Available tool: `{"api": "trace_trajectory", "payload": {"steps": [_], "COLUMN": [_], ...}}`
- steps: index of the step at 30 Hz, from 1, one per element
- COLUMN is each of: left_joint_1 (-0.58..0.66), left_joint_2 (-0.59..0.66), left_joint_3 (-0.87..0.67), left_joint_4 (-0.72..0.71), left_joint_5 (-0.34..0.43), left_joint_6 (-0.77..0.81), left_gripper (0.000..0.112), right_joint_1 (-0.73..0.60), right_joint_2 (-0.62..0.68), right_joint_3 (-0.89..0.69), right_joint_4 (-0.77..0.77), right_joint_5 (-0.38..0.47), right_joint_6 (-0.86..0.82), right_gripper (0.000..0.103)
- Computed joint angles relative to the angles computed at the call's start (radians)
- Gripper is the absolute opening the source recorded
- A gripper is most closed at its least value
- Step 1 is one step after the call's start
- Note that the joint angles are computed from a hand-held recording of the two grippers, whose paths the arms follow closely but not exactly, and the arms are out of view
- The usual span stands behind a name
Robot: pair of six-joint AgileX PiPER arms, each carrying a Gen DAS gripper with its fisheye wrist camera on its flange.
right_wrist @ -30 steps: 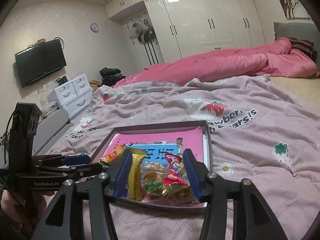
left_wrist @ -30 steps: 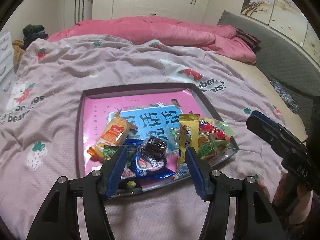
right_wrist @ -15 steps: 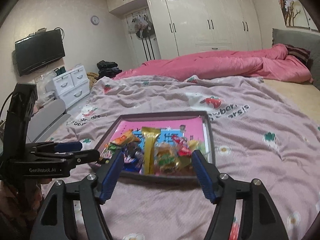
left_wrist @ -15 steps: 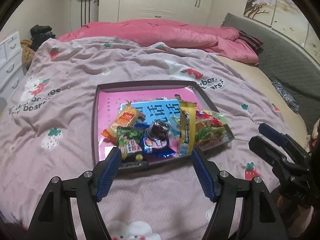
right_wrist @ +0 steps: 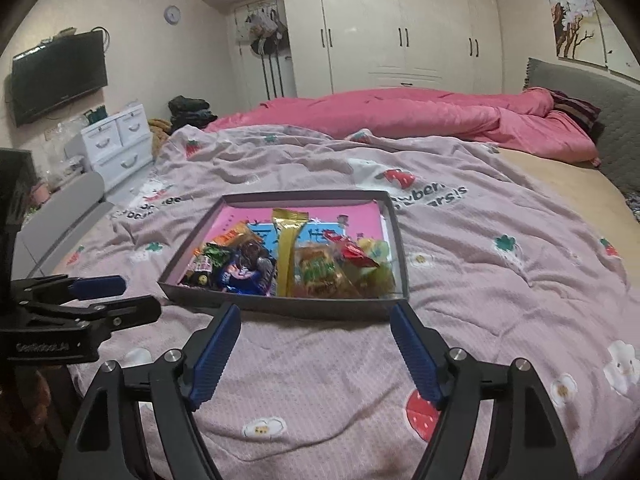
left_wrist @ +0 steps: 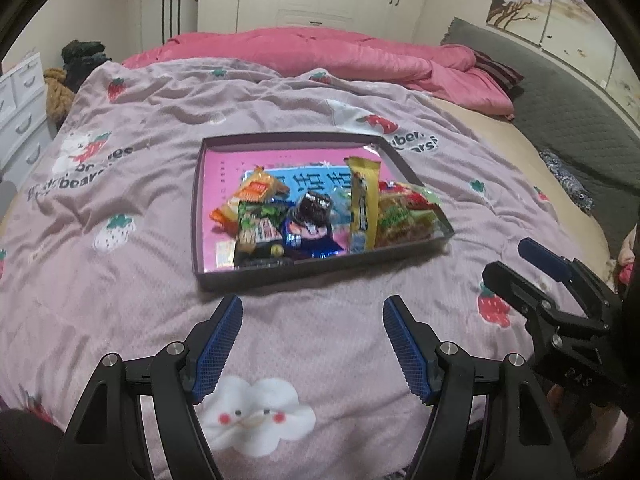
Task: Organize snacks
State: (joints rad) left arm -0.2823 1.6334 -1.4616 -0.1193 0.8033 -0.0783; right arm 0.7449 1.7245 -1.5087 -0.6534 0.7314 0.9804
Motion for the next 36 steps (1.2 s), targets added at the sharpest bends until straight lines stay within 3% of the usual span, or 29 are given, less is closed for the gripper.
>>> {"api": "trace_trajectory", "payload": {"steps": [5, 18, 36], "left_joint_1": [0.009, 0.008, 0.001], "left_joint_2": [-0.020, -0.029, -0.019], "left_joint_3": [0.034, 0.051, 0.045], "left_joint_4": [-0.003, 0.019, 0.047], "left_joint_5": [-0.002, -0.007, -0.007], "left_joint_6": [-0.018, -0.039, -0.056], "left_gripper": [0.075, 0.075, 0.075], "right_joint_1": [0.016, 0.044, 0.005], "right_joint_2": [-0.008, 0.005, -0.004], "right_joint_3": [0.004, -0.016, 0.019], "right_joint_4": [-0.006, -0.020, -0.002], "right_joint_5": [0.035, 0.086, 0.038], "right_joint_6": [0.029, 0.032, 0.038], "right_gripper": [0.090, 0.091, 0.095]}}
